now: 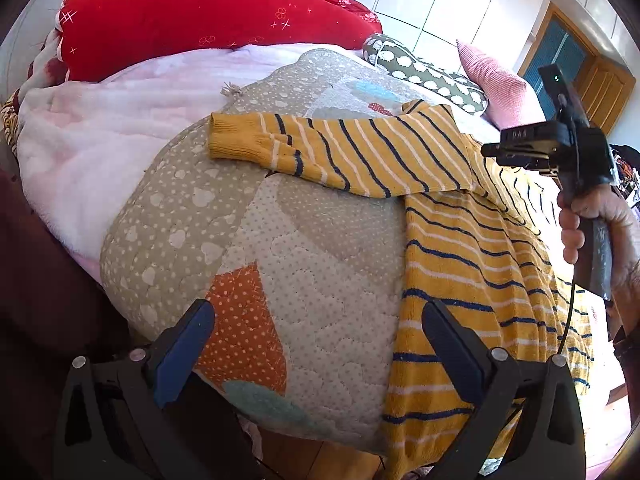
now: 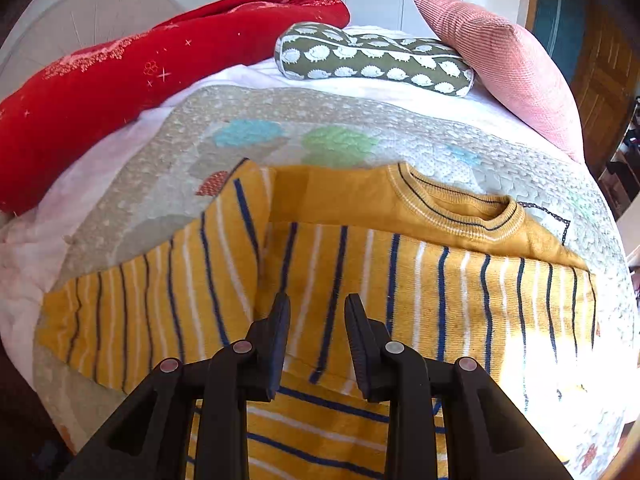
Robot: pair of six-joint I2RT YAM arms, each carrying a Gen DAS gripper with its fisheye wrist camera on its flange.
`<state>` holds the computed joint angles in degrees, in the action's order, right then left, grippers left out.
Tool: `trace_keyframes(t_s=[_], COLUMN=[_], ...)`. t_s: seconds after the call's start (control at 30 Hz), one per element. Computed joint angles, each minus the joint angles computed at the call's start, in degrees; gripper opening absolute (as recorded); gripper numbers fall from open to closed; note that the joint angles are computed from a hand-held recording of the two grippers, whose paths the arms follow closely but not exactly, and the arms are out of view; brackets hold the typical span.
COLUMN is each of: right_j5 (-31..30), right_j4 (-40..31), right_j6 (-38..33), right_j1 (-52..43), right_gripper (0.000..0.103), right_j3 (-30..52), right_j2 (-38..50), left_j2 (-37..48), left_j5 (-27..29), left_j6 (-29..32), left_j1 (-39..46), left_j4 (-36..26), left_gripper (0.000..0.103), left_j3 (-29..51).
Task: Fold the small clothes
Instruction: 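Lay the held sleeve across the sweater body and open the right gripper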
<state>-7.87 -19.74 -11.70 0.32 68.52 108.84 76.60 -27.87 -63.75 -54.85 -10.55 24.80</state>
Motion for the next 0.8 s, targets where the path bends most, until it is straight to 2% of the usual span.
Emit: trace_keyframes(t_s=[0.07,0.2,0.3,0.37,0.47,0.5,0.53,0.6,0.7,0.8], right_j5=[-0.18,-5.27,-1.42,2.37,6.19,6.66,5.74,0.58,-4.59,-10.42], right_j4=[0.39,1.73,9.45,12.85,17.10,17.09,15.69,12.74,11.98,9.50], right_j6=[-3.12,-10.93,-15.67,-17.13,-17.42,-16.68,-15.16,-11.11,-6.46,-2.92], right_j1=[-0.58,-2.24,-0.39,1.52,4.08,4.43,3.97,1.12,-5.90,-18.43], right_gripper=[0.030,0.030,0.031,0.031,0.029,0.023,0.008,0.007,0.007,0.007], right_j3=[-0.32,-5.06,-11.82,-12.92,-12.65,-11.81,-10.58,-8.87,-9.80,-9.36], right_j2=[1.68,0.32,-2.23,-1.30,0.98,1.68,1.94,0.66,-4.58,-8.83], left_j2=[0.04,-0.77,0.32,2.08,3.92,4.32,4.60,4.41,3.70,3.89], left_j5=[-0.47,-2.10,-0.82,0.28,1.07,0.87,0.52,-0.45,-1.75,-1.87], left_j6=[-0.94,-1.23,-0.36,0.26,0.23,-0.06,-0.40,-0.87,-1.44,-1.75], left_j1=[-0.76,-1.16,0.04,0.70,0.15,-0.38,-0.97,-1.99,-3.13,-4.00], left_j4=[-1.01,-2.57,-1.49,-0.46,-0.07,-0.61,-1.44,-3.22,-5.49,-6.32], left_gripper=[0.103,0.103,0.103,0.103,0.103,0.103,0.103,0.103,0.103,0.103], left_j3=[0.26,0.24,0.39,1.03,2.16,2.66,3.24,4.20,5.36,6.48])
